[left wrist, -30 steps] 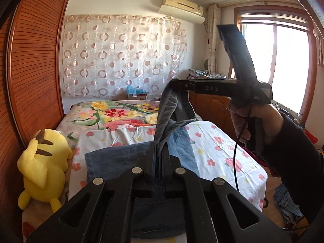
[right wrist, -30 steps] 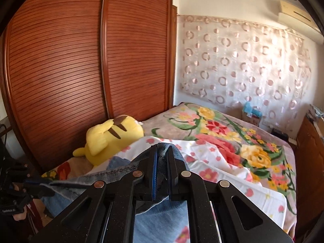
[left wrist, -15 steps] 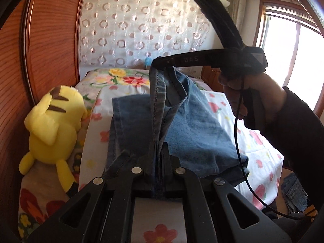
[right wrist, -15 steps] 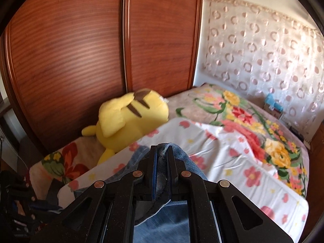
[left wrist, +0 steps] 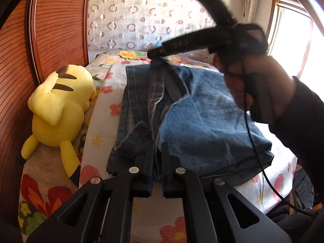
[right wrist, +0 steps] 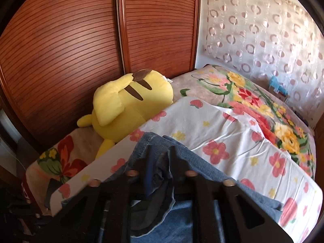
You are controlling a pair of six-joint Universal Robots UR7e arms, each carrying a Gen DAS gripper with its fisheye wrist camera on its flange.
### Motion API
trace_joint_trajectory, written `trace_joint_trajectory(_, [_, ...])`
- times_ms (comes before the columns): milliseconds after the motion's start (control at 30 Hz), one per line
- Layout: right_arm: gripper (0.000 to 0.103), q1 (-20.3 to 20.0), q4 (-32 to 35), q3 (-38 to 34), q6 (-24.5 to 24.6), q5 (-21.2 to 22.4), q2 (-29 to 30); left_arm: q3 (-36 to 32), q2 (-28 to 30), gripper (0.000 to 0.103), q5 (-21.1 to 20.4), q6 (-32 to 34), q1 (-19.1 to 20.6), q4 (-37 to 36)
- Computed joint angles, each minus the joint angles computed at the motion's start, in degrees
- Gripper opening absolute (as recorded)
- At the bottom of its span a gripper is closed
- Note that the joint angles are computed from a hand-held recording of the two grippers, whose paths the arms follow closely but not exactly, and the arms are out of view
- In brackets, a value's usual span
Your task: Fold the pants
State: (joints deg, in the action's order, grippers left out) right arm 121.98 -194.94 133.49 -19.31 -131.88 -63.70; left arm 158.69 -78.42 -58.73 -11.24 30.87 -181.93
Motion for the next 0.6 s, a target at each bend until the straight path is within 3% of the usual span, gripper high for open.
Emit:
trace_joint_trajectory(33, [0.039, 0.3, -0.1, 0.3, -0.2, 0.0, -0.8, -0.1, 0.3, 0.006, 0.2, -0.1, 0.1, 0.1])
trace_joint_trajectory(100, [0.042, 0.4, -2.6, 1.8, -1.5, 0.6, -1.9, -0.5, 0.4, 0.011, 0.1, -0.5, 0.5, 0.8])
trace_joint_trajectory(267, [0.043, 1.1, -7.9, 7.7, -4.0, -1.7, -6.2, -0.5, 0.4, 0.046, -0.5, -0.3, 0.4, -0.1])
trace_joint_trajectory(467, [0.044, 1.7, -14.1, 16.6, -3.7, -6.1, -11.1, -1.8, 1.4, 0.046, 0.6, 0.5, -0.4, -1.5])
trace_joint_trajectory(600, [0.054, 1.8, -16.6, 21.1, 0.1, -7.2, -12.7, -4.9, 4.6, 0.046, 0.9, 3.8, -0.2, -3.5])
